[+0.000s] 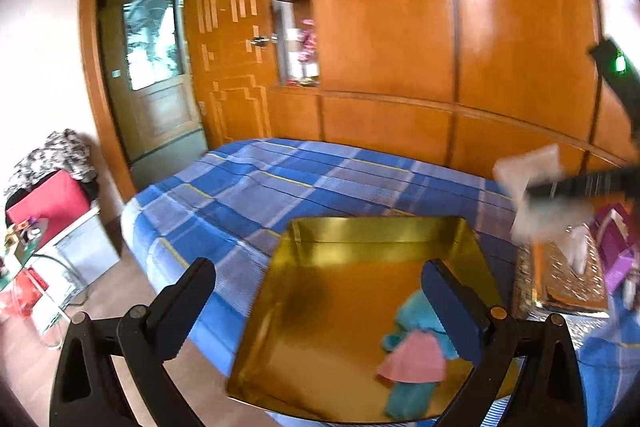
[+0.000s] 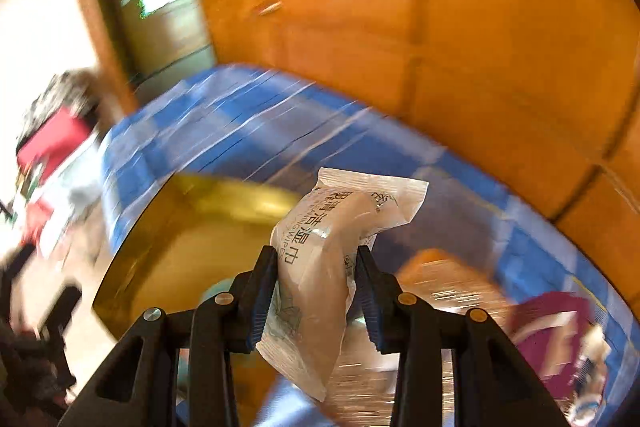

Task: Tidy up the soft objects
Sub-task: 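Grasp the white wet-wipe pack with the right gripper and drop it into the tray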

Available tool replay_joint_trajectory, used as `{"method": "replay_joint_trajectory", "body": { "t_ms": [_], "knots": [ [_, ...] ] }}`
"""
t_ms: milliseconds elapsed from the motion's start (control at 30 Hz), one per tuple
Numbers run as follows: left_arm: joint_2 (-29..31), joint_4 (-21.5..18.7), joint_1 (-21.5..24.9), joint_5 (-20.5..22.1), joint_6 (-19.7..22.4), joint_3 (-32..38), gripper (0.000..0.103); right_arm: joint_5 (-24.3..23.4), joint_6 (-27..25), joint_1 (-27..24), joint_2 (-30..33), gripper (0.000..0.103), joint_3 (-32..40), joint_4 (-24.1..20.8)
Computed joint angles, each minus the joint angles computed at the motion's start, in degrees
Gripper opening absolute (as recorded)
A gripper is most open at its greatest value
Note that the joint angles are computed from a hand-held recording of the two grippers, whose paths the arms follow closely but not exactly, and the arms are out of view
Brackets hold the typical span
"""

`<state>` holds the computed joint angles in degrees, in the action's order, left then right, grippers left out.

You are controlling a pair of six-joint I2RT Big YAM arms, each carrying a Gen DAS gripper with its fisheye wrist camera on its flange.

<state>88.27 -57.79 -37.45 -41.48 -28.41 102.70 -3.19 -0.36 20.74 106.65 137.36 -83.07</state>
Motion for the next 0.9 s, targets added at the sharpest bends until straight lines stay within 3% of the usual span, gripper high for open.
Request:
{"method": "replay_joint_trajectory", "body": {
  "t_ms": [167,400,567,700,767,900],
  "knots": [
    [-1.2,-0.5,1.2,-1.2,-2.1,-0.8,0.103,0.6,-0.9,5.2,-1.1,0.039,-8.0,2.5],
    [-1.4,-0.4,1.5,-1.7,-2.4,-0.8,0.103,2.8,1.5,7.2,-2.3,0.039,-15.5,9.1],
    [-0.9,-0.5,1.3,-0.6,-1.8,-0.5,0.103,9.5,4.1,7.7,0.7,0.040,-11.5,9.8],
    [-0.7,0.0,0.7,0.0,-0.7,-0.4,0.103,7.5,6.9,6.6,1.8,0.040,-9.7,9.5],
    [-0.5,0.1,0.5,0.3,-0.4,-0.4,0.103,6.7,7.8,6.2,0.9,0.048,-10.6,10.5],
    [-0.3,0.1,0.2,0.8,-0.1,-0.2,0.103,6.1,8.7,5.7,-0.7,0.051,-12.3,11.6]
  ]
}}
